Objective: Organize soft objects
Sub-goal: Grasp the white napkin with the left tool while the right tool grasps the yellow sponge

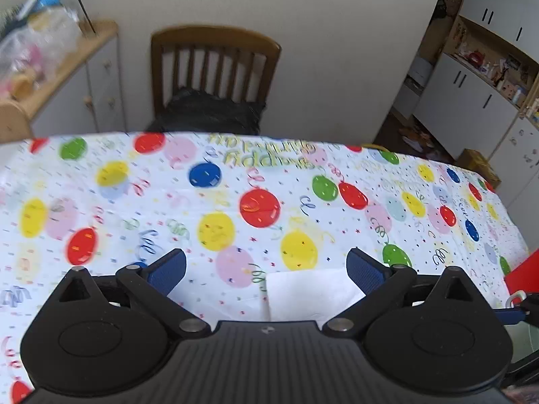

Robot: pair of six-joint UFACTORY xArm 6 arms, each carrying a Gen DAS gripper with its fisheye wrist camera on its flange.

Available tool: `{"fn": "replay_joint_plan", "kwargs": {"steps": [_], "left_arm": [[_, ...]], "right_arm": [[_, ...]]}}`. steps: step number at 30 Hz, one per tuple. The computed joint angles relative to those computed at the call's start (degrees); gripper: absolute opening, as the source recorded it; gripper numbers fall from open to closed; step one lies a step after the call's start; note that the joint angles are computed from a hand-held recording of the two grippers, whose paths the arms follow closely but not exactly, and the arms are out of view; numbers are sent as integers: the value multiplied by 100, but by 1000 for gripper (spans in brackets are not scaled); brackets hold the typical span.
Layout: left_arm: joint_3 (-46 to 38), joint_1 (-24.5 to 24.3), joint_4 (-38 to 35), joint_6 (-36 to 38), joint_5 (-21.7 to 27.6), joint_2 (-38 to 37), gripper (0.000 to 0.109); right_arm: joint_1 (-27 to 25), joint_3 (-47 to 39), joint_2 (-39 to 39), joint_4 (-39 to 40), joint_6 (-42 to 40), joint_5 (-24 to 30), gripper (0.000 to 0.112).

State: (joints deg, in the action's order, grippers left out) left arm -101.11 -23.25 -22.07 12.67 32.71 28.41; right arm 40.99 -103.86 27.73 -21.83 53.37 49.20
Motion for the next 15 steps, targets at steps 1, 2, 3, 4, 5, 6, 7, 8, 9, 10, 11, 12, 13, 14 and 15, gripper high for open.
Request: {"fn": "replay_joint_plan", "kwargs": {"steps": [1,2,3,4,5,6,7,8,9,10,11,12,13,14,15], "left_arm": [[-139,3,-112,127,141,111,102],[-190,-10,-81,163,181,172,102],[-239,-31,-3,196,237,233,102],[-252,-58,69,222,262,268,102],[-244,-78,116,234,250,294,101],[-238,-94,121,257,251,318,99],[-246,-101,80,295,275,338,98],[-265,-107,37,340,293,365,97],[-254,-119,26,375,270,376,97],[-246,-131,33,402,251,390,97],[-257,-140,47,410,259,415,96],[-287,-147,48,429,287,449,92],[-328,-150,25,477,331,488,86],[-354,-155,6,534,368,515,85],[-356,-164,13,573,380,529,83]], "right_arm": [[-7,-46,56,-4,-31,28,78],[-21,-75,101,11,-67,30,78],[-35,-100,140,32,-96,38,77],[-47,-108,167,36,-111,39,76],[-56,-127,200,29,-124,52,75],[-66,-154,229,30,-135,70,74],[-80,-162,251,42,-140,55,73],[-92,-182,277,46,-138,57,72],[-100,-213,306,45,-139,65,71],[-108,-229,329,41,-139,51,71],[-119,-272,369,53,-152,49,70],[-125,-324,413,70,-174,57,69],[-125,-387,464,80,-202,77,69],[-123,-448,513,87,-229,100,68],[-121,-506,559,94,-251,129,67]]}}
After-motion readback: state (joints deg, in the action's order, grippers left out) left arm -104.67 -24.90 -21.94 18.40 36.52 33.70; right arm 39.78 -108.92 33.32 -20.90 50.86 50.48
